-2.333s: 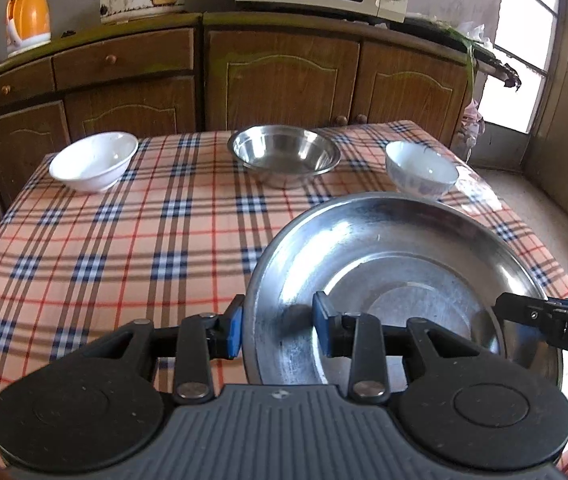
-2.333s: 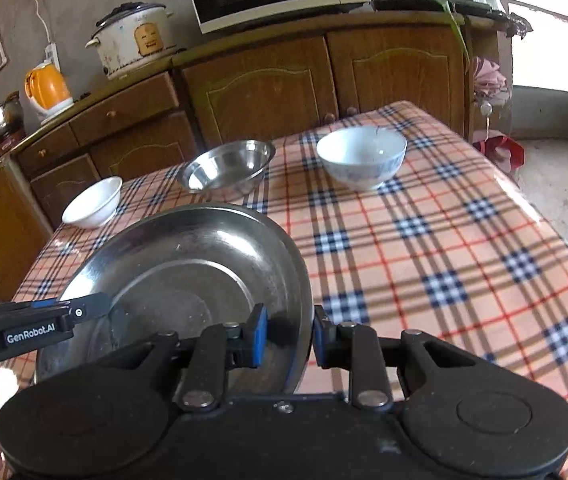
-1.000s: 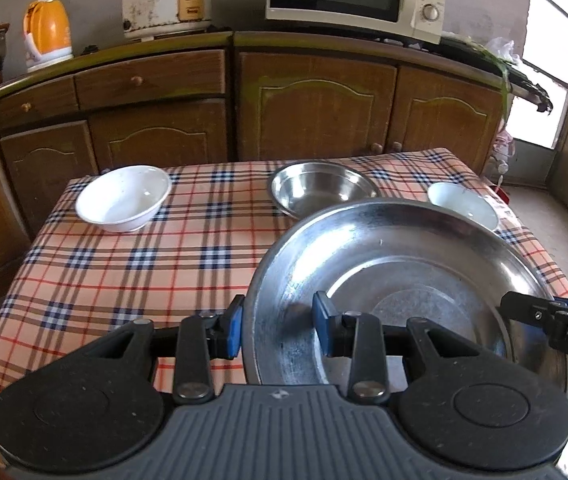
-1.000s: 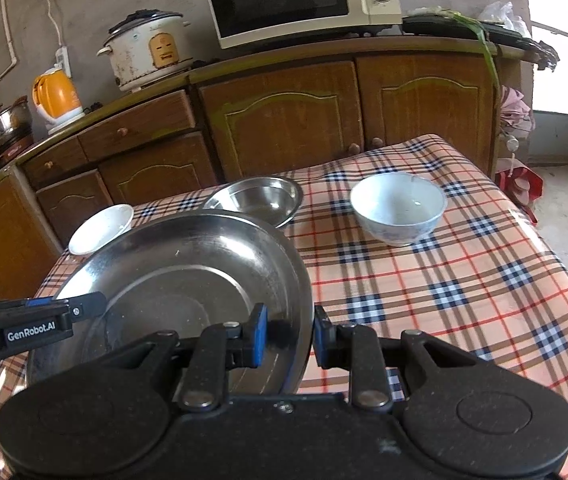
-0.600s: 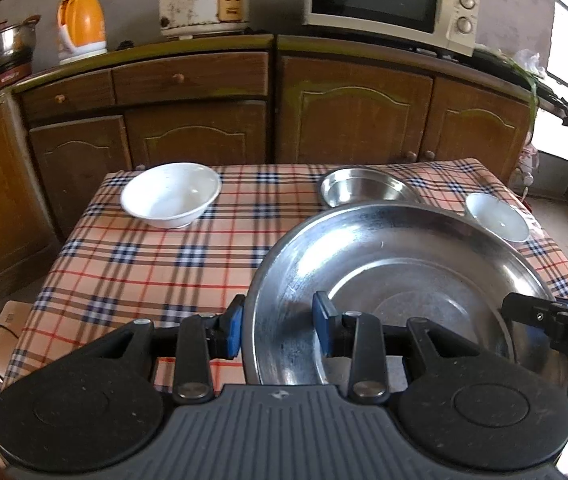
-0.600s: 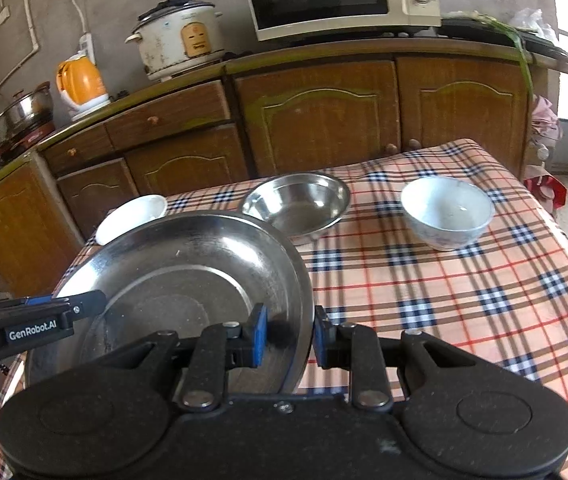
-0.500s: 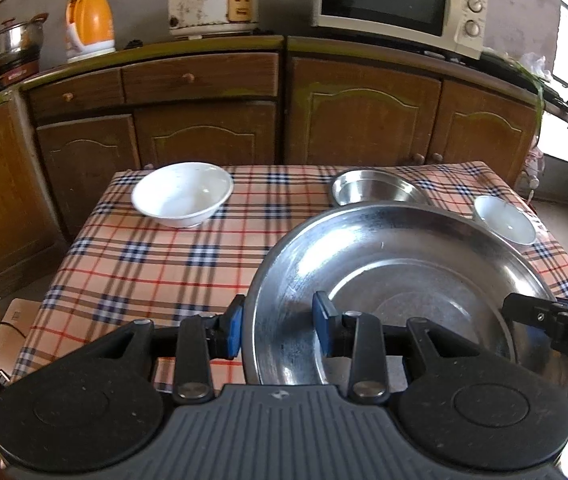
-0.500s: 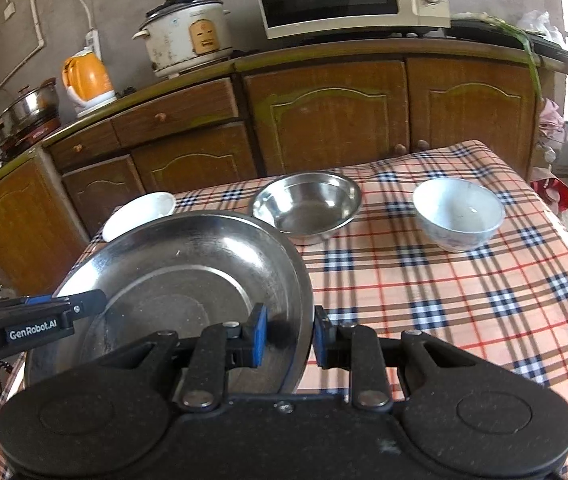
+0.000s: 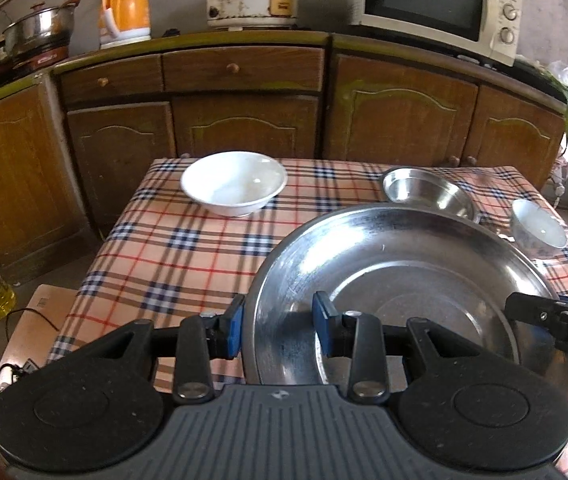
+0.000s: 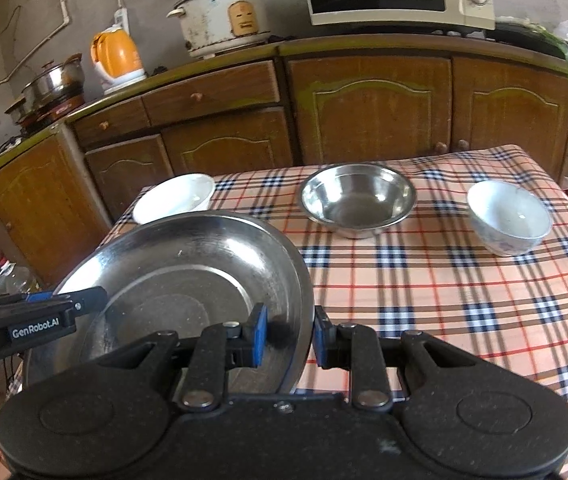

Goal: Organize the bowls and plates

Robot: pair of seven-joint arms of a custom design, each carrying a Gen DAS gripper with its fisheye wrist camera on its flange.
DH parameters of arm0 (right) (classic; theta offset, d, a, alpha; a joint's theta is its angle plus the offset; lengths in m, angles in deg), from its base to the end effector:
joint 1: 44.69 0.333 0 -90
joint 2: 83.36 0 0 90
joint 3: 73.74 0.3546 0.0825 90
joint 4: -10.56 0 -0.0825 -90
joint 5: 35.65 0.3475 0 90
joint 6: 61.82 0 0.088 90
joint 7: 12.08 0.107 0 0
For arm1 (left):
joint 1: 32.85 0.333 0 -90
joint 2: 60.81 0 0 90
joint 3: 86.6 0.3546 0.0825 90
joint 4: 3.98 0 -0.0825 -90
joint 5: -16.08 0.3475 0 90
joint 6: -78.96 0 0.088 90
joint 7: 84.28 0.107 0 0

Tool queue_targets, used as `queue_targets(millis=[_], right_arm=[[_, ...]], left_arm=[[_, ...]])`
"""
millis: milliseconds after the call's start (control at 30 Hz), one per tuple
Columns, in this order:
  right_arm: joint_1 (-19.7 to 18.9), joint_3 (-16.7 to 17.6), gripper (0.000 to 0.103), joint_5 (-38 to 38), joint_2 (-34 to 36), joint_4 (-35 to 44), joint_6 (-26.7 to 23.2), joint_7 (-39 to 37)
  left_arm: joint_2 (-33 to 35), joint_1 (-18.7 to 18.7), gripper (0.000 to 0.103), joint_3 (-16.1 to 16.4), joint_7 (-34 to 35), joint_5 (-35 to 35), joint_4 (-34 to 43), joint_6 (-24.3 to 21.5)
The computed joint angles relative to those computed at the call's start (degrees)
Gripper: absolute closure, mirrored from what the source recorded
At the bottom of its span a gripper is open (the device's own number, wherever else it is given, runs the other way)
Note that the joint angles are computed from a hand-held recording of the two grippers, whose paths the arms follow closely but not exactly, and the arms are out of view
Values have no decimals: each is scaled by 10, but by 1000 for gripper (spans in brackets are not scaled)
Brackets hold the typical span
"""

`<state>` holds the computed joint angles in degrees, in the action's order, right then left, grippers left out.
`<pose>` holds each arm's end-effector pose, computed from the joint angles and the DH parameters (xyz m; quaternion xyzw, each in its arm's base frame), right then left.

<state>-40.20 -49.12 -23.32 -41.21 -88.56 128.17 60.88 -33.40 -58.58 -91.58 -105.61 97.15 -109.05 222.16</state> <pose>0.6695 0.2594 0.3420 -0.7324 0.5191 -0.1598 0.4107 0.5601 -0.3322 0.3445 -0.7260 0.5373 -0.2561 0.3443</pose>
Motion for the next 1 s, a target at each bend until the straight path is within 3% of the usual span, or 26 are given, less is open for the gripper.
queue_targets(millis=[267,1000], right_arm=[[33,-7,73,0,20,34,-17,-6],[165,-99,73,41,120,195,-92,-29]], left_arm=[[-21,18,68,2,-2,3,-36,-4],[-12,89,68,8,-65,71,-87,49]])
